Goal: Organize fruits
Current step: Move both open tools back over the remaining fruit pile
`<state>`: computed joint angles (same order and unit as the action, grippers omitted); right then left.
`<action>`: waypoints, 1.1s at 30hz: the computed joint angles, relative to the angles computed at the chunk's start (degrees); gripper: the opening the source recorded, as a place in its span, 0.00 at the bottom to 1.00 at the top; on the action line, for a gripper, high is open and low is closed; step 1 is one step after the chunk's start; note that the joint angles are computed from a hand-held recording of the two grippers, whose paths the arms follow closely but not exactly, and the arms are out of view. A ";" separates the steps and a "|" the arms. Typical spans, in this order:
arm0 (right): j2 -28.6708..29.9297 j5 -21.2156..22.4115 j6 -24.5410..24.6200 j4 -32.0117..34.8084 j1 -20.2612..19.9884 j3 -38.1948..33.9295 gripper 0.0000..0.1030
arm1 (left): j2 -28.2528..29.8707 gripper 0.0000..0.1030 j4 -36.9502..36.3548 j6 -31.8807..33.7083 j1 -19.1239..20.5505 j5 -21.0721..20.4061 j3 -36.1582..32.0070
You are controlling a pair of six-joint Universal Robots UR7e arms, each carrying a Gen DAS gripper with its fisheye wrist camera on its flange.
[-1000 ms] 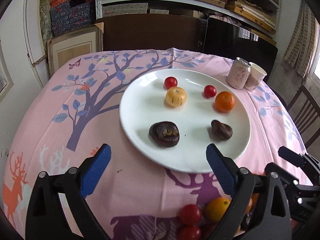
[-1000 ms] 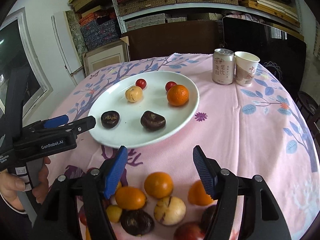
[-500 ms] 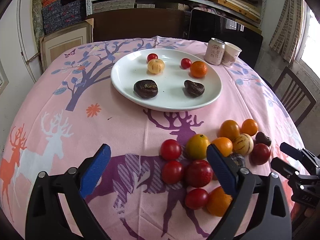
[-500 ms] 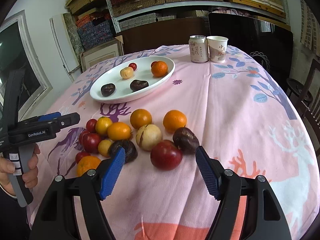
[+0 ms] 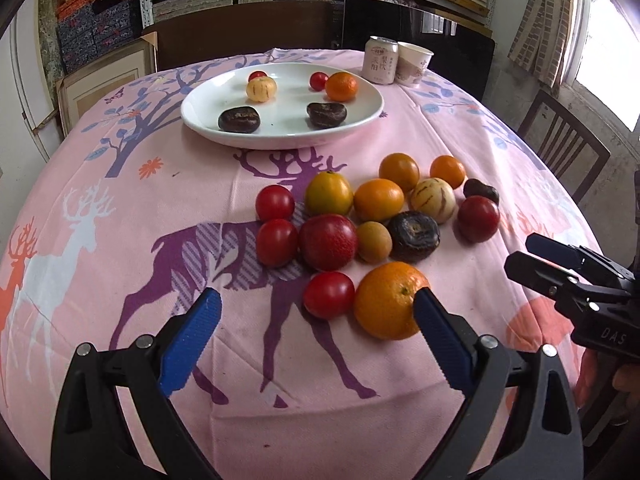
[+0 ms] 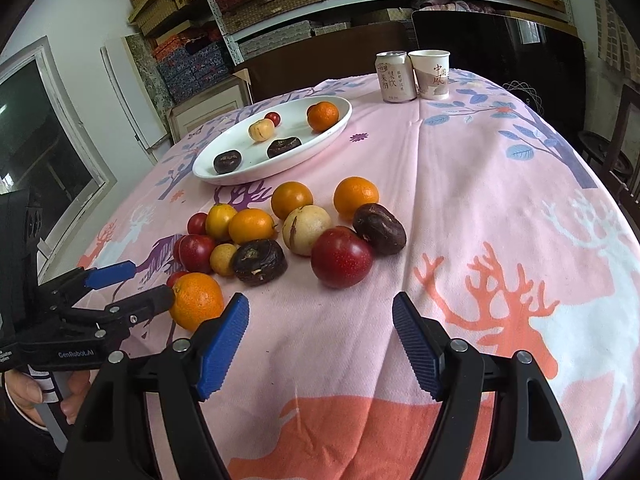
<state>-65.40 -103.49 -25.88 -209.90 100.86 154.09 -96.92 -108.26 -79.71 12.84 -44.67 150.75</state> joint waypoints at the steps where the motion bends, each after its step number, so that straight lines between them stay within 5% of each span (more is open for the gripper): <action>1: -0.20 0.45 -0.06 0.05 -0.26 0.27 0.73 | 0.23 0.92 -0.01 -0.64 -0.30 0.03 0.08; 17: -5.55 8.68 -3.19 2.43 -5.52 3.92 0.78 | 10.39 0.91 -5.39 -2.92 0.01 -0.45 -2.08; 26: -7.53 11.42 -3.15 6.67 -7.96 3.74 0.78 | 15.74 0.71 -3.51 -4.07 2.03 0.94 -4.54; 33: -7.77 11.59 -2.09 8.24 -8.77 3.44 0.78 | 11.80 0.65 -5.78 -0.32 0.49 -0.55 -2.34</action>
<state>-73.17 -91.90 -27.97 -201.66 92.09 157.53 -85.11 -114.04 -80.03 13.34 -45.22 148.42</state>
